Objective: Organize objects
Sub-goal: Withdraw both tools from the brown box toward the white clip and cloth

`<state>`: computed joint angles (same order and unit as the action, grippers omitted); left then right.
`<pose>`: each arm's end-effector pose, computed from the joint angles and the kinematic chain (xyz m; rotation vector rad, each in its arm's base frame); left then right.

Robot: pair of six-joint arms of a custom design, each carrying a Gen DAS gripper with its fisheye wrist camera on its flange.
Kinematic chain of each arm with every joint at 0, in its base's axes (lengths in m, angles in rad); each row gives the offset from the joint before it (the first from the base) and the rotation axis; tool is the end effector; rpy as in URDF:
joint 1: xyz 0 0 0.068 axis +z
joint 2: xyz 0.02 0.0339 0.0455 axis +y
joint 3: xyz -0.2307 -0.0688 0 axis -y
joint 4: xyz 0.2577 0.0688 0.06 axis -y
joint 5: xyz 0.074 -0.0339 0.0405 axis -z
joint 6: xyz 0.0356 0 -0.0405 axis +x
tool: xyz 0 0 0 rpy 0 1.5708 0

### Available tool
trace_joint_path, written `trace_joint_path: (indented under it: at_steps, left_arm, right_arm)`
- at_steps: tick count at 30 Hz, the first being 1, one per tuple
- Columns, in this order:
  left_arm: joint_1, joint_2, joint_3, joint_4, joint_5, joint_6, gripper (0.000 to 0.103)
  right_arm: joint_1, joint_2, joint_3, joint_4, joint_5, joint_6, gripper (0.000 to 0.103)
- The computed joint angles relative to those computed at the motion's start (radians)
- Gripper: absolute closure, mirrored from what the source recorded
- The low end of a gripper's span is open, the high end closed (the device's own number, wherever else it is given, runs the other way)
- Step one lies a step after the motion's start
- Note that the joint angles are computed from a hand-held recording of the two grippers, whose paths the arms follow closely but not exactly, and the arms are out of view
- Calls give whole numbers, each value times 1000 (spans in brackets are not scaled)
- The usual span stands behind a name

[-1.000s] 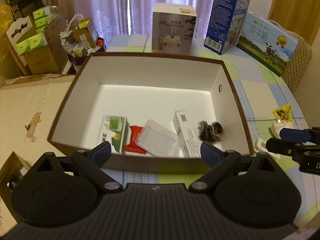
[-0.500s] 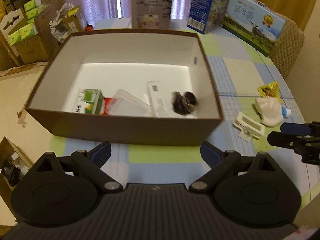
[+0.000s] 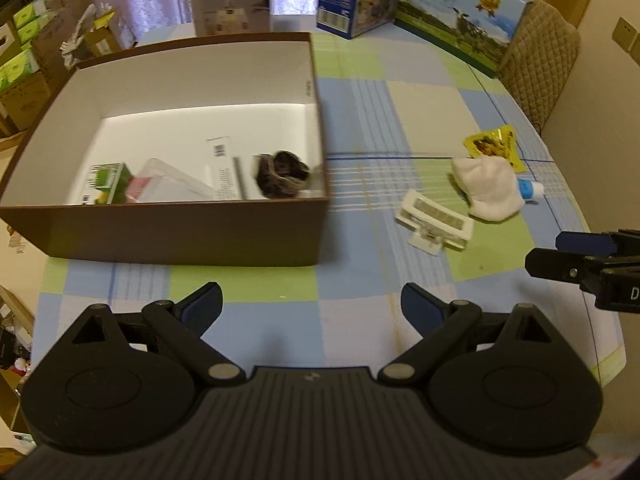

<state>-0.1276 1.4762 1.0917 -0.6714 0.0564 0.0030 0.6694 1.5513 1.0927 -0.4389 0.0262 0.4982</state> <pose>0.3107 -0.0419 0.2068 0.1910 2.6219 -0.1171 0.2684 0.2112 0.1982 -0.2045 2.5192 0.4599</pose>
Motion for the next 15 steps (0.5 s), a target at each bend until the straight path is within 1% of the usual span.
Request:
trace_joint_path:
  at_steps: [7,15]
  left_arm:
    - [-100,41,11,29,-20,-60,9]
    - [-207,135,50,100,-18,-80,9]
  right_arm:
    - [-75,-75,-85,-5,-6,-26,33]
    - [-185,-128,-160,-9,-19,-56,33]
